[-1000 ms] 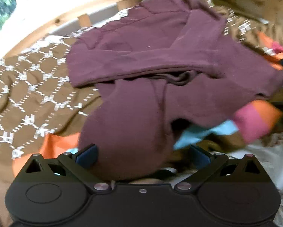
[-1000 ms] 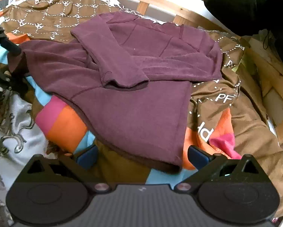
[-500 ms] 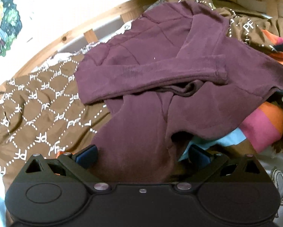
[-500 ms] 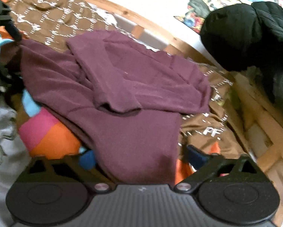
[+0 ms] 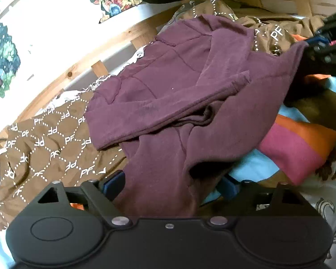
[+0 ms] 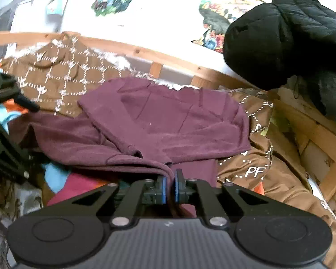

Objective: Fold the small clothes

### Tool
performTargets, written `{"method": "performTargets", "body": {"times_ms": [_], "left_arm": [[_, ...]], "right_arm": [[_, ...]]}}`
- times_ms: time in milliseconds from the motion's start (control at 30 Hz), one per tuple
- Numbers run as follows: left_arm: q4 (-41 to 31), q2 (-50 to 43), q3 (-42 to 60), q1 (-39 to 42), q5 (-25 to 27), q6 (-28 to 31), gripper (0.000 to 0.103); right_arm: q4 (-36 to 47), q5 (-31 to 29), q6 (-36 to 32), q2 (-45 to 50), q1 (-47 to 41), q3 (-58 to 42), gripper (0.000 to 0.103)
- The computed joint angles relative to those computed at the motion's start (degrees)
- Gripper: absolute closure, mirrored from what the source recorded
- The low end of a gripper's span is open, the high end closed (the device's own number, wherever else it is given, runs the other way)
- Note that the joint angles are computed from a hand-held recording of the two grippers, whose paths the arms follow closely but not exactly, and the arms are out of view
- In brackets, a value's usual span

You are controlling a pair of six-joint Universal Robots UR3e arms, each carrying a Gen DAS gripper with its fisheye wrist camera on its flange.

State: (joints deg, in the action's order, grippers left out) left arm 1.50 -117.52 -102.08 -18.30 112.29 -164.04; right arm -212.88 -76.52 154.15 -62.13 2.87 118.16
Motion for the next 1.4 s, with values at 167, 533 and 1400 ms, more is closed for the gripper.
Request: {"method": "performTargets", "body": {"times_ms": [167,533,1400], "left_arm": [[1.8,0.1,-1.2,-0.6,2.1,0.4,0.023],[11.0,-1.7,-3.6,-1.6,9.8,2.5,0.076],[14.9,19.9,-18.2,7.9,-6.2,-1.4,0.099]], "right_arm": [[-1.8,1.3,2.2,0.0,-1.3,-0.1,0.095],[-4.2,-0.5,3.2,0.7,-0.7,-0.2,0.095],[4.2,-17.1,-3.1,-11.5,7.4,3.5,0.097]]}}
